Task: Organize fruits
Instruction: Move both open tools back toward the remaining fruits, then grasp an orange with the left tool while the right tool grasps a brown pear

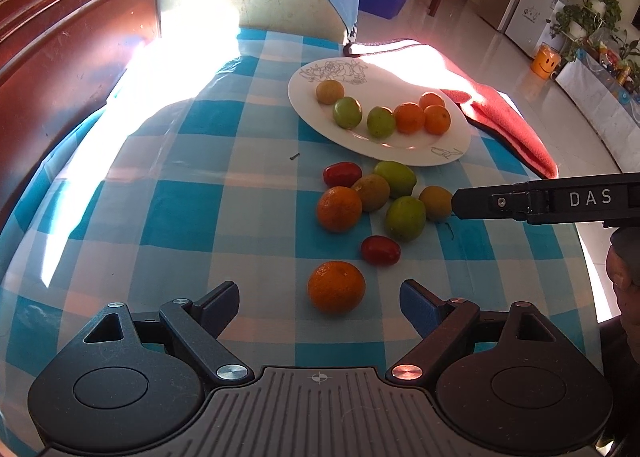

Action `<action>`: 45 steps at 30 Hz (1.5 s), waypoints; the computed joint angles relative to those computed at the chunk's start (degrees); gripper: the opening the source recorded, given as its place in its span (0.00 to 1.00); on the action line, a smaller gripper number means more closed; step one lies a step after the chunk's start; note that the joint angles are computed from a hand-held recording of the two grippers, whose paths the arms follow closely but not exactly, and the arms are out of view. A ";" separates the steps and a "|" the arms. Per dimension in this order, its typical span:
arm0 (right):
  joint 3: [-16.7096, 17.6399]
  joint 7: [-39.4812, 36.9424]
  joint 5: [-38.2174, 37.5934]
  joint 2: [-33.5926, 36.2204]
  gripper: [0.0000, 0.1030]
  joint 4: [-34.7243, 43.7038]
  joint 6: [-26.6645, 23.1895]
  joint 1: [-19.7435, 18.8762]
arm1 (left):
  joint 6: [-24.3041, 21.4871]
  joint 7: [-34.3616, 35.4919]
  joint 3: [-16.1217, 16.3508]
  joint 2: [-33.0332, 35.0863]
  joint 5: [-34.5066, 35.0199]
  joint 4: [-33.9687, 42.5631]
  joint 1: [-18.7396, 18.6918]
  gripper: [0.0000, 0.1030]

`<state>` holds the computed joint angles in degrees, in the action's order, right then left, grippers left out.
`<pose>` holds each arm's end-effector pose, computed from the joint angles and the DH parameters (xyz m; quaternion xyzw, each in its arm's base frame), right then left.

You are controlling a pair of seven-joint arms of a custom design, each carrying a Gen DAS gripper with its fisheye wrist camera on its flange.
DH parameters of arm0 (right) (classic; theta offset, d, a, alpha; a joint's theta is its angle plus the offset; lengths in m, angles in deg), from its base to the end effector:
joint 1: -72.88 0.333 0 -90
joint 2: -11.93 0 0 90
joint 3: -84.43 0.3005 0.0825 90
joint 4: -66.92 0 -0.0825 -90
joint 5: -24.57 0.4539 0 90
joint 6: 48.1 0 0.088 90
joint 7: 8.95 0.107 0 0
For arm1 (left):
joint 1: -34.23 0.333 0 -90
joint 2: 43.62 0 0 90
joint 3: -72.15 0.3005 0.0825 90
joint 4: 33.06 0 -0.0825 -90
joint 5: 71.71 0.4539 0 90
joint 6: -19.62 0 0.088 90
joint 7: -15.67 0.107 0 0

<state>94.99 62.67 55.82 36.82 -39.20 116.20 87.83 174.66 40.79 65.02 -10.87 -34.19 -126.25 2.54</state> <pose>0.6704 0.2779 0.2906 -0.7444 0.5835 -0.0461 0.3213 0.5967 -0.4916 0.2892 -0.6624 0.6852 -0.2653 0.1460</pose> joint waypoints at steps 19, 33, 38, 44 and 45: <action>-0.38 1.71 -3.17 3.75 0.49 3.31 0.71 1.20 | 1.56 0.46 0.99 2.61 2.07 2.42 -1.09 0.55; 1.33 -0.39 -0.75 4.00 0.43 3.76 0.22 -0.09 | 0.64 0.57 1.90 3.53 2.95 3.46 -2.26 0.40; 1.37 -0.27 -0.02 4.35 0.44 4.06 0.53 0.00 | -0.57 -0.10 2.57 3.80 4.52 4.08 -3.09 0.32; 1.06 -0.34 -0.02 3.89 0.44 3.65 1.02 0.32 | -0.70 -0.12 2.23 3.82 4.95 4.12 -2.79 0.30; -0.03 1.20 -0.93 3.95 0.45 3.76 0.82 1.22 | -0.68 -0.19 2.23 3.81 4.98 4.09 -2.77 0.30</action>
